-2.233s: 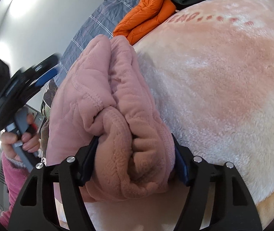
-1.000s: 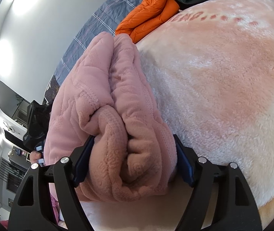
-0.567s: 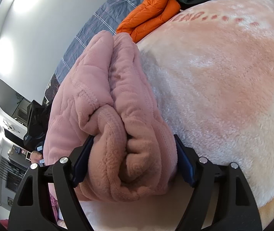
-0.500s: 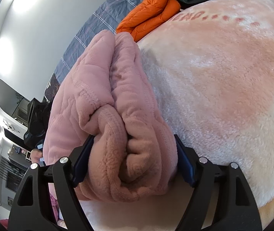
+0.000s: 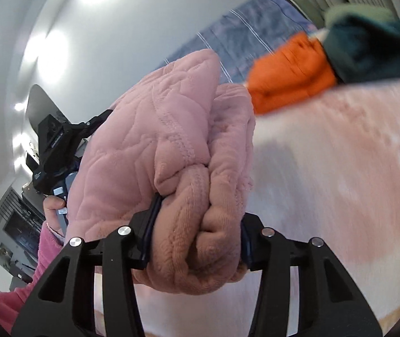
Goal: Fold large clothes
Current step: 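Lift the pink jacket bundle with both grippers, then carry the bundle beside the orange jacket and release both grippers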
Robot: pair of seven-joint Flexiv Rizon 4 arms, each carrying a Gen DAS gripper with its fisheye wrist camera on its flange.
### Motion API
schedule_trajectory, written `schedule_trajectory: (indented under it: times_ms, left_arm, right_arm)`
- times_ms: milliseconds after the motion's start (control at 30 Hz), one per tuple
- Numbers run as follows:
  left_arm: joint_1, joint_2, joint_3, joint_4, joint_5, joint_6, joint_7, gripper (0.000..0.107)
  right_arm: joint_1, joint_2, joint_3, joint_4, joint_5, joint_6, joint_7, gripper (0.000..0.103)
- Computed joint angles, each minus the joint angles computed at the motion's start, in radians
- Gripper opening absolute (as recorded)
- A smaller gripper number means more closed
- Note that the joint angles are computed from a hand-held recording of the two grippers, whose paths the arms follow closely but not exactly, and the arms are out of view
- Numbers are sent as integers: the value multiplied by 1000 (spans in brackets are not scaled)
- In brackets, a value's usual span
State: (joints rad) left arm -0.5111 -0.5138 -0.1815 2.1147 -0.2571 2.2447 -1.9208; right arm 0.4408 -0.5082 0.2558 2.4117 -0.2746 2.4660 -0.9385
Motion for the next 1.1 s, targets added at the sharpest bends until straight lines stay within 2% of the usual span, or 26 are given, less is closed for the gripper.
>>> schedule_trajectory:
  times_ms: [100,133,200,233,367,433,467,500,533,567,600,633,667,700,733,767,800,833,867,900,933,967,1033,1067,1100]
  left_arm:
    - [-43,51,60,-40,-84,-74,103,74]
    - [-43,60,75,-61,-103,-100,134,74]
    - [-31,63,91,-105,-129,-141,176,74]
    - [-31,58,112,-147,-154,-181,212,74]
    - [-60,2,213,-303,-242,-308,324,74]
    - [-102,-52,295,-407,-311,-370,391,74]
    - [-110,-81,337,-460,-296,-403,376,74]
    - [-90,-112,370,-516,-217,-441,306,75]
    - [-72,-136,417,-573,-73,-494,171,75]
    - [-78,-170,496,-647,79,-565,8,77]
    - [-89,-215,577,-729,196,-658,-113,81]
    - [-116,-253,659,-798,285,-756,-223,85]
    - [-152,-300,740,-857,309,-860,-275,86]
    - [-175,-346,789,-883,268,-919,-262,86]
    - [-187,-391,805,-876,161,-929,-184,86]
    - [-213,-432,825,-846,-2,-910,-64,86]
    - [-241,-467,838,-816,-148,-893,51,86]
    - [-257,-489,818,-783,-254,-878,171,86]
    - [-274,-510,826,-774,-295,-893,226,86]
    - [-286,-520,825,-754,-271,-877,229,86]
    - [-301,-521,827,-714,-210,-795,167,86]
    - [-291,-511,797,-686,-213,-752,158,86]
    - [-219,-456,653,-624,-265,-686,166,86]
    - [-187,-436,606,-609,-243,-670,137,86]
    - [-178,-428,591,-597,-239,-657,126,86]
  right_arm:
    - [-34,-3,-12,-109,-87,-71,23,48]
    - [-56,-22,-17,-161,-149,-84,58,48]
    - [-50,-55,-89,-246,-286,-94,184,48]
    - [-71,-85,-89,-310,-346,-116,241,48]
    - [-122,-211,-65,-556,-474,-204,365,48]
    - [-158,-295,11,-689,-465,-279,335,48]
    - [-154,-327,14,-740,-462,-295,345,48]
    - [-148,-364,14,-794,-466,-313,361,48]
    - [-142,-419,18,-869,-472,-348,380,49]
    - [-149,-463,46,-922,-471,-392,370,49]
    - [-151,-513,48,-984,-524,-442,424,51]
    - [-147,-568,38,-1054,-599,-543,543,51]
    - [-115,-596,-4,-1091,-624,-607,600,48]
    - [-58,-601,-78,-1097,-593,-648,592,46]
    - [11,-589,-160,-1088,-499,-624,519,46]
    - [81,-553,-241,-1064,-428,-660,481,46]
    - [146,-531,-315,-1041,-348,-674,463,47]
    - [183,-521,-355,-1028,-296,-676,452,47]
    - [192,-520,-364,-1023,-276,-679,437,47]
    - [180,-521,-339,-1023,-260,-679,403,48]
    - [185,-517,-342,-1018,-244,-682,385,49]
    - [201,-510,-370,-1005,-258,-677,411,50]
    - [244,-495,-417,-985,-188,-684,358,57]
    - [287,-475,-463,-947,-149,-670,344,58]
    - [327,-458,-512,-912,-141,-662,356,62]
